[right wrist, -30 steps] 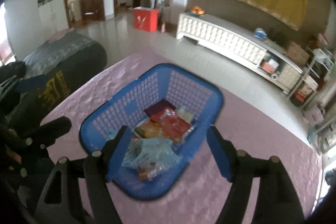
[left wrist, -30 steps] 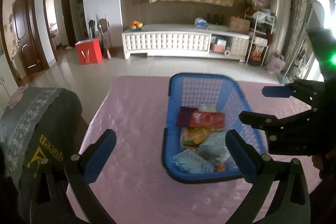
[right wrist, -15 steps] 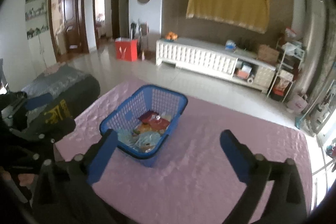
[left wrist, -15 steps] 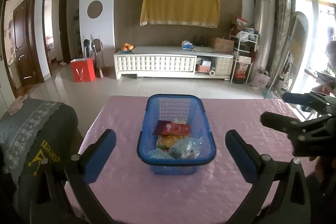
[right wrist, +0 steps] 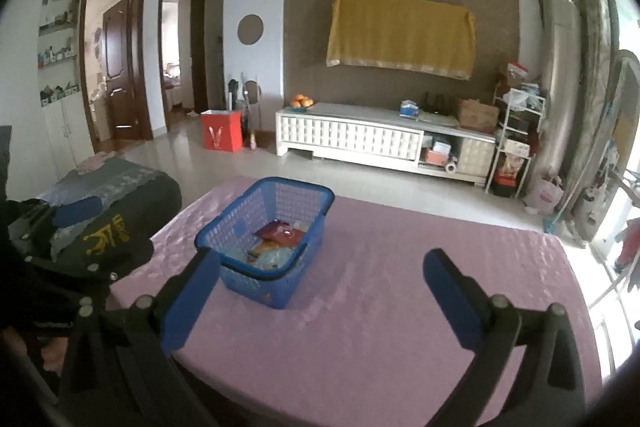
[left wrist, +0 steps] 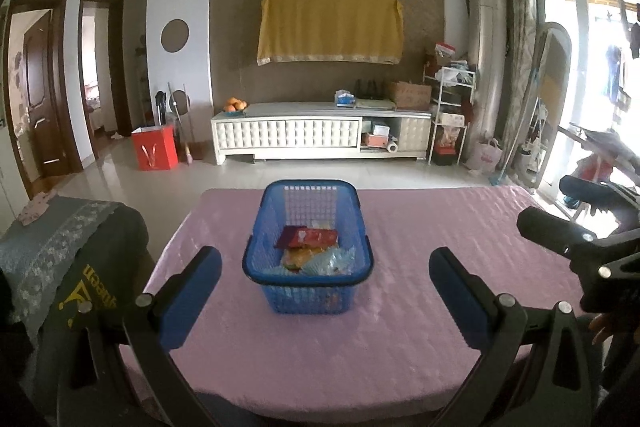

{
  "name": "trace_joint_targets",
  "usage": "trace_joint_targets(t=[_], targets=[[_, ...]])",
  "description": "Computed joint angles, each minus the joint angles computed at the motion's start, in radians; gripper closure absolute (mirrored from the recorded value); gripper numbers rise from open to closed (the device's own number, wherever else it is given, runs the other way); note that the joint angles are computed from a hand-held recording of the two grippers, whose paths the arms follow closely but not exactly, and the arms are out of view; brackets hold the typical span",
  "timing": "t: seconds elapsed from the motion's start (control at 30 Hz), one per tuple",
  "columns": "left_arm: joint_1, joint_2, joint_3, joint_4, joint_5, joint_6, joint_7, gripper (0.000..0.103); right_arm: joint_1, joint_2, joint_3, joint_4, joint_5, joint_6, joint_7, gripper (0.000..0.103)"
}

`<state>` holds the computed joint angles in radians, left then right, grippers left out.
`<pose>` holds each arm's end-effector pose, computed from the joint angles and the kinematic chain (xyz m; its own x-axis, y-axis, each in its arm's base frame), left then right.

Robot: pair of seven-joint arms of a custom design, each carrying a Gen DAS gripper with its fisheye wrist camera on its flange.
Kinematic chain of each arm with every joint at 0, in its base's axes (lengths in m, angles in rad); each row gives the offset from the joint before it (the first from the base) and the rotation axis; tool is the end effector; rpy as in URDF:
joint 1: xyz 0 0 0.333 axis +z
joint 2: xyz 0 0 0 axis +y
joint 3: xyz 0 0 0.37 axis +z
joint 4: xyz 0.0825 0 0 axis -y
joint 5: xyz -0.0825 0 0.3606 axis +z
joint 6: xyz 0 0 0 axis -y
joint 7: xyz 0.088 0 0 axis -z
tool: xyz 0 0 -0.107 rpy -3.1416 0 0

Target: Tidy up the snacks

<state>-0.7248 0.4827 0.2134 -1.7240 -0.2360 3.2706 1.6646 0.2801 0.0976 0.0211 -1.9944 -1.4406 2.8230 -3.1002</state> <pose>0.6201 -0.3599 0.5056 -0.4275 -0.9040 0.0105 -0.4333 0.1946 -0.8800 0.5462 0.2212 0.5266 -0.0599 -0.9981 0.0115 -0.5085 0.0206 -0.8608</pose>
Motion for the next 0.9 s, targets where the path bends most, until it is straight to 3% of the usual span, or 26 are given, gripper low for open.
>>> trace_joint_targets(t=[0.1,0.27,0.37,0.57,0.67,0.9], targets=[[-0.009,-0.015,-0.004,-0.034,-0.007,0.042,0.008,0.000,-0.002,-0.001,-0.002,-0.009,-0.019,0.020,0.034,0.000],[-0.065,-0.014,0.047,-0.026,-0.042,0.037,0.055,0.000,-0.006,-0.016,0.000,-0.024,-0.045,0.034,0.081,0.000],[-0.055,-0.015,0.028,-0.025,-0.057,0.044,0.070,0.000,-0.008,-0.024,0.004,-0.029,-0.064,0.029,0.102,0.000],[-0.121,-0.003,0.107,-0.025,-0.102,0.043,0.076,0.000,-0.011,-0.027,0.010,-0.037,-0.039,0.027,0.077,0.000],[-0.115,-0.004,0.100,-0.022,-0.103,0.031,0.081,0.000,-0.011,-0.030,0.011,-0.038,-0.027,0.030,0.060,0.000],[-0.154,0.000,0.153,-0.022,-0.092,0.009,0.047,0.000,-0.012,-0.028,0.012,-0.044,0.004,0.033,0.019,0.000]])
